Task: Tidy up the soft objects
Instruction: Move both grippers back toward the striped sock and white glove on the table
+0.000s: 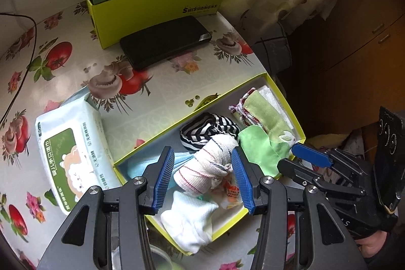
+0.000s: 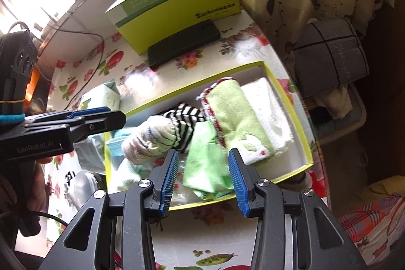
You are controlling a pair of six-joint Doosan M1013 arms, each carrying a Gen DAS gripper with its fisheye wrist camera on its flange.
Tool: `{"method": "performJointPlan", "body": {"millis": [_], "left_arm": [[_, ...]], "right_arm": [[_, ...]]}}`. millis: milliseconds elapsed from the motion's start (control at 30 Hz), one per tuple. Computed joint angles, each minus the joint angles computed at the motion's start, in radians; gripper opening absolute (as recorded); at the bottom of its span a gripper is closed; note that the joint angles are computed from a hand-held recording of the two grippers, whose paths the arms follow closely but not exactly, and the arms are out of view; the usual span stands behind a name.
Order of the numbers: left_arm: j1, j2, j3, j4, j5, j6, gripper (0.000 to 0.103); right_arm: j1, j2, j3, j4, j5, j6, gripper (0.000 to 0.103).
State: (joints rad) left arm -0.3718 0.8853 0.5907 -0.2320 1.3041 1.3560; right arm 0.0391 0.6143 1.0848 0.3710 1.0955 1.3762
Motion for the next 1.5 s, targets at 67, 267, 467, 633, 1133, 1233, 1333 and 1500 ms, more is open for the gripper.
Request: {"method": "performJointPlan", "body": {"millis": [67,267,467,633,1133,1233,1333,1500], "left_arm": [[0.004,-0.012,0.018,0.001,-0.001,-0.006,0.048],[0.012,-0.063,0.098,0.007,-0.022,-0.037,0.048],[0.013,-0.111,0.167,0.027,-0.051,-0.048,0.048],[0.014,-0.148,0.217,0.044,-0.082,-0.057,0.048],[0.029,-0.250,0.371,0.097,-0.170,-0.118,0.048],[0.034,-0.268,0.403,0.105,-0.183,-0.133,0.048],[0.038,-0.286,0.432,0.119,-0.193,-0.150,0.048],[0.046,-0.313,0.479,0.120,-0.208,-0.166,0.048]], "right_arm": [[0.006,0.005,-0.008,0.007,0.012,-0.013,0.040],[0.025,0.017,-0.031,0.016,0.044,-0.043,0.037],[0.037,0.011,-0.037,0.035,0.054,-0.071,0.037],[0.049,0.003,-0.038,0.039,0.066,-0.087,0.037],[0.092,-0.028,-0.013,0.017,0.083,-0.123,0.045],[0.101,-0.029,-0.017,0.021,0.094,-0.140,0.045],[0.112,-0.028,-0.021,0.023,0.108,-0.154,0.046],[0.130,-0.029,-0.025,0.027,0.128,-0.180,0.046]]}}
